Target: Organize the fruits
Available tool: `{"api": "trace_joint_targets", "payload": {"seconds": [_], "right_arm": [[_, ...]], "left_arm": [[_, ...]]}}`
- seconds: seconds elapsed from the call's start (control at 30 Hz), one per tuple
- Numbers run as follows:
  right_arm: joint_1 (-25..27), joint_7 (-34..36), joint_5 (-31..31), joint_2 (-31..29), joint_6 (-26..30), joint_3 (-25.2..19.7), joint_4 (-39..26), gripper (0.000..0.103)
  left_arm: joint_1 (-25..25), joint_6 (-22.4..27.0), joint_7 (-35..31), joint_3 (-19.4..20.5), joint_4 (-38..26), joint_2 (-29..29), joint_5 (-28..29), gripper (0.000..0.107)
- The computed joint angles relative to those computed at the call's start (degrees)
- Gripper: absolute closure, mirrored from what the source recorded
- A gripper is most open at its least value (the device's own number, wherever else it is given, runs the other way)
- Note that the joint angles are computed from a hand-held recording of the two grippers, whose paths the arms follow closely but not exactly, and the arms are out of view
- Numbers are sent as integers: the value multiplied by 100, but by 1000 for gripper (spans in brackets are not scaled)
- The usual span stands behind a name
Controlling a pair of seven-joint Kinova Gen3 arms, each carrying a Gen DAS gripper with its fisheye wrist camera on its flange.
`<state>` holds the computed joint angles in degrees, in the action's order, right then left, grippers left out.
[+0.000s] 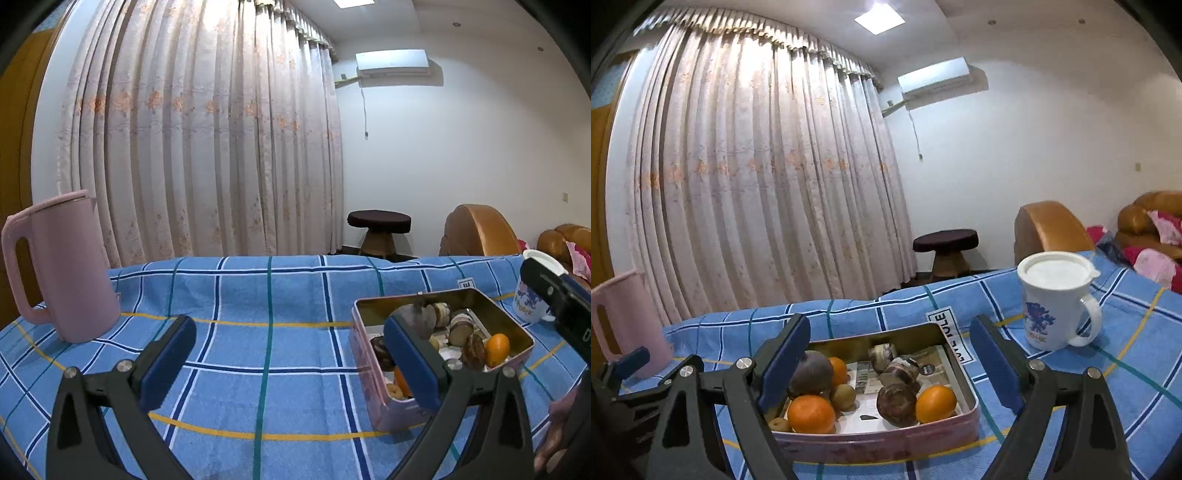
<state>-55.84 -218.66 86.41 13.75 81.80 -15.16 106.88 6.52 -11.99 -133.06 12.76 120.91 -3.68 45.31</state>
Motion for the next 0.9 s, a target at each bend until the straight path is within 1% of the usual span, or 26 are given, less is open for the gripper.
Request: {"api": "trace_joint_targets", "payload": {"seconds": [0.13, 0.2, 0.3, 0.5, 0.57, 0.7, 0.83, 0.9], "right_arm": [[-126, 176, 2, 109, 261, 6, -82, 14], [-167, 167, 33, 145, 338, 24, -101, 14], [-204, 101, 61, 157, 402, 34, -67, 13], [-222, 179, 57, 186, 394, 44, -104, 13], [-222, 187, 46, 184, 385, 49, -115, 13], [-236, 175, 49, 196, 408, 57, -114, 13], [-254, 189, 29, 206, 428, 55, -125, 13], [-264, 205, 16, 192, 428, 51, -121, 13]], "left_arm": [[98, -188, -57, 27, 81, 22, -72, 4], [143, -253, -153, 35, 99, 19, 10, 4], [238, -221, 188, -85, 118, 1, -301, 4], [169, -193, 278, -15, 131, -22, -327, 4], [203, -142, 501, -82, 126, -23, -529, 4], [154, -102, 602, -54, 126, -33, -633, 4], [60, -47, 405, 38, 94, -28, -443, 4], [3, -67, 181, 120, 81, -25, -187, 4]]}}
